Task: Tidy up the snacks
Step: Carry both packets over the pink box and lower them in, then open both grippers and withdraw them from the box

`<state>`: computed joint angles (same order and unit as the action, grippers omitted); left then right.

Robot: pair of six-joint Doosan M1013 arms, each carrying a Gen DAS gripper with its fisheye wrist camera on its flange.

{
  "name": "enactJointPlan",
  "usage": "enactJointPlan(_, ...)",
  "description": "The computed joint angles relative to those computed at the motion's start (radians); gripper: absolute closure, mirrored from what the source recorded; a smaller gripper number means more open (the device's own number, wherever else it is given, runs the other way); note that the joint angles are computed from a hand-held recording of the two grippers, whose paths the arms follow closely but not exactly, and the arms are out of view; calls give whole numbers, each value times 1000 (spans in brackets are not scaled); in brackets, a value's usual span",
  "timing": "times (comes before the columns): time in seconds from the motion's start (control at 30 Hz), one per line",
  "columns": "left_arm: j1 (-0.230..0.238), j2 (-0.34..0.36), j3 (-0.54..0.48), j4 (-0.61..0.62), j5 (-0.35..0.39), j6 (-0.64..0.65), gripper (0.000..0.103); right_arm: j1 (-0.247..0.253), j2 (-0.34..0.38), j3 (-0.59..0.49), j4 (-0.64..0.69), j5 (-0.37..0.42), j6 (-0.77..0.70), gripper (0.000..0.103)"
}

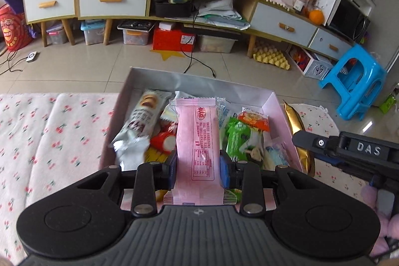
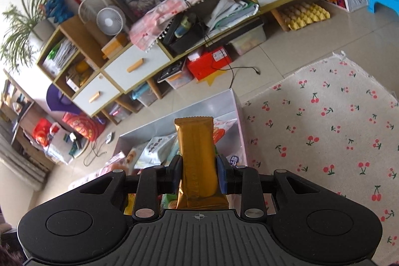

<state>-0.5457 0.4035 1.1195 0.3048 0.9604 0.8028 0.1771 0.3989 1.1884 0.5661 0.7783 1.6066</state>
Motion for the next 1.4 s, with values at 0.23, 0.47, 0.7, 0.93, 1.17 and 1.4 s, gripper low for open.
enactJointPlan(0.23,10,34,-44,-26,17,8,73,-11,19,-5,33,10,29,75)
enactJointPlan(0.47,6,57,-71,-20,16,42,73,-6,24,-10,7,13,36,74)
enactJointPlan(0.7,4,56,-67,3,-18,8,56,-5,25,-12,6,17,22,70)
enactJointPlan(0.93,-3,44,-66,5,4,13,46,-9,19,-12,16,22,30,62)
enactJointPlan(1.17,-21,-2,-26,5,4,25,33,-15,-16,13,56,39,6,44)
enactJointPlan(1.4,-44,-54,32,18,11,30,25,2,-59,21,-3,90,-37,33)
